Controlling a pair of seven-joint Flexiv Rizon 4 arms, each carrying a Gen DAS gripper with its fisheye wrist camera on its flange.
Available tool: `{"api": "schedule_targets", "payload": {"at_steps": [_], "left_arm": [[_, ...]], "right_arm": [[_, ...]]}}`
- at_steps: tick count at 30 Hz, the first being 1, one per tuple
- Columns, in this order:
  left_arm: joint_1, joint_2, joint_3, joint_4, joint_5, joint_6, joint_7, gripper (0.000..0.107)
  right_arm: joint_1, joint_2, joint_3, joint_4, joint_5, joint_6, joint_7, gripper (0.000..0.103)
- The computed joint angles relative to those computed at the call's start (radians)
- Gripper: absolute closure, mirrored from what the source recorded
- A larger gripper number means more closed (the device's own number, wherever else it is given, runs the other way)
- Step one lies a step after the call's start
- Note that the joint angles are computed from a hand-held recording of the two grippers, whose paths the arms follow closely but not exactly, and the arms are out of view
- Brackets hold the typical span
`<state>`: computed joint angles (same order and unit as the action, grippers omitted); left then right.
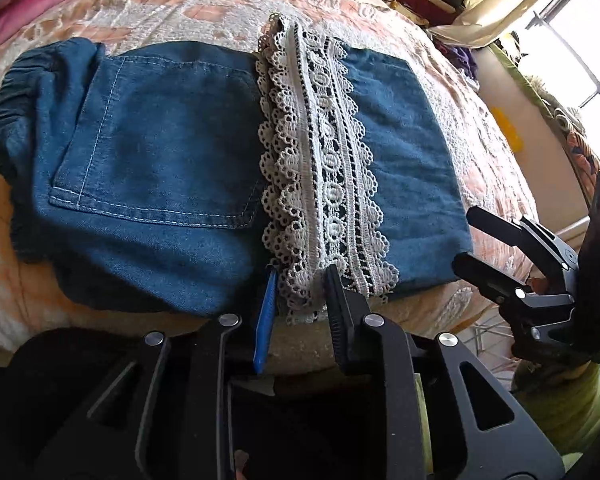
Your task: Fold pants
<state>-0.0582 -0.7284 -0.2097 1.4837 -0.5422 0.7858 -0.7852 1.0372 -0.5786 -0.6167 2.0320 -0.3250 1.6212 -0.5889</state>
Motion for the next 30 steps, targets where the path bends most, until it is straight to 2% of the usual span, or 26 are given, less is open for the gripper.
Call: {"api": "schedule_targets", "payload": {"at_steps": [5, 14, 22, 25, 26, 30], "left_arm": [[-0.002, -0.001, -0.002, 0.000, 0.004, 0.010, 0.008, 0.089], [-0.007, -0.004, -0.005, -0.005, 0.006, 0.018, 0.005, 0.086], [0.000, 0.019, -0.014, 0.021, -0.013, 0.056, 0.027, 0.076], [0.001, 0.025, -0.018, 0.029, -0.021, 0.073, 0.035, 0.070], [0.003, 0.029, -0.020, 0.033, -0.025, 0.080, 0.039, 0.069], [0.007, 0.040, -0.024, 0.044, -0.038, 0.095, 0.049, 0.061]], "right_arm": [[-0.071, 0.007, 0.081, -0.011, -0.029, -0.065, 0.012, 0.040], [-0.117, 0.017, 0.112, 0.000, -0.119, -0.070, 0.086, 0.040], [-0.020, 0.044, -0.001, 0.056, -0.109, -0.009, 0.119, 0.040], [0.027, 0.043, -0.048, 0.068, -0.088, -0.003, 0.116, 0.016], [0.059, 0.041, -0.085, 0.078, -0.078, 0.008, 0.118, 0.016], [0.099, 0.040, -0.118, 0.077, -0.031, 0.004, 0.088, 0.015]]}}
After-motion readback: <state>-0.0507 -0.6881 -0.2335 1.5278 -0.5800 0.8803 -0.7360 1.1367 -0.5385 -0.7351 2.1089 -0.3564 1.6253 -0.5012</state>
